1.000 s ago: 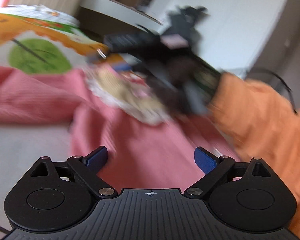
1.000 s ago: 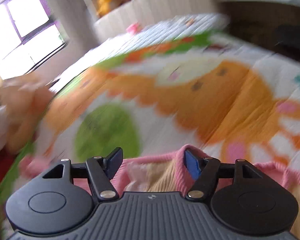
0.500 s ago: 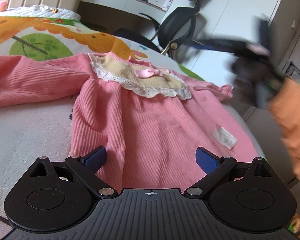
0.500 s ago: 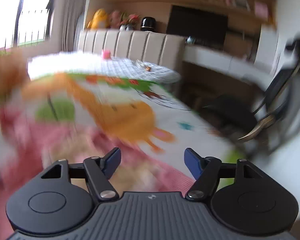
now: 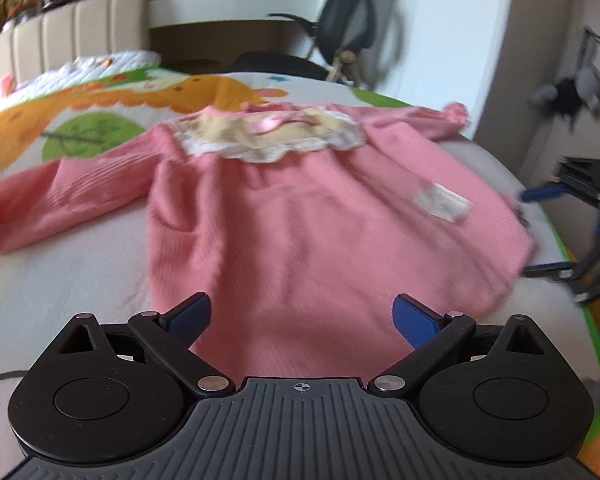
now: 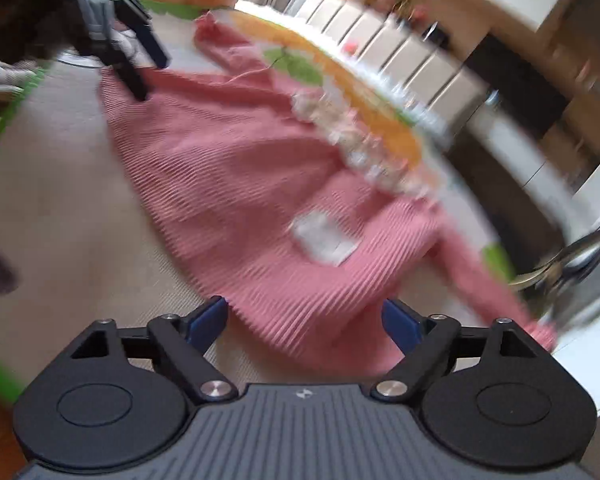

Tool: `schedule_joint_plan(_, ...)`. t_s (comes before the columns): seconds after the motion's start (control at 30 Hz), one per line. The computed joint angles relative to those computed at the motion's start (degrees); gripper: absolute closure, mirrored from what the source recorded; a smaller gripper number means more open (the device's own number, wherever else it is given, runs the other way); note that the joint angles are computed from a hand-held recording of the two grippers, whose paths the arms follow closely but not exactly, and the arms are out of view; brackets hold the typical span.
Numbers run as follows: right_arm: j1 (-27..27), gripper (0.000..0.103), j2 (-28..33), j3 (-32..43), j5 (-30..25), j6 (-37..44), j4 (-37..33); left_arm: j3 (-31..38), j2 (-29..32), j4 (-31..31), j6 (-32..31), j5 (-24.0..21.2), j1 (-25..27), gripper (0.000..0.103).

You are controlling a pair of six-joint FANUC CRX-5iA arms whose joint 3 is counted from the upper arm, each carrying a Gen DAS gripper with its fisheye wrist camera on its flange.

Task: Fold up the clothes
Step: 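Lay the dress flat on the mat and open both tools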

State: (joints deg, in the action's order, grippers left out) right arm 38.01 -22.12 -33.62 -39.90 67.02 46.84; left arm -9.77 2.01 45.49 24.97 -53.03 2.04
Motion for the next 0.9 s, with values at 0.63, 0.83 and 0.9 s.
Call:
schedule_joint_plan(0.63, 0.81, 0.021, 0.37, -4.06, 4.18, -14.54, 12.79, 3.35, -3.06, -39.10, 32.51, 26.59, -2.88, 0.002)
schedule_joint_plan(0.83, -4.46, 0.021, 4.34, -5.33, 1.01, -34.22, 31.35, -0.57, -4.99, -25.60, 22.15, 28.27, -1.29, 0.002)
schedule_joint_plan(0.9, -5.43, 0.020, 4.74, -4.70, -1.44, -39.67, 32.68, -3.91, -5.79, -10.60, 7.19, 21.15, -0.13, 0.002)
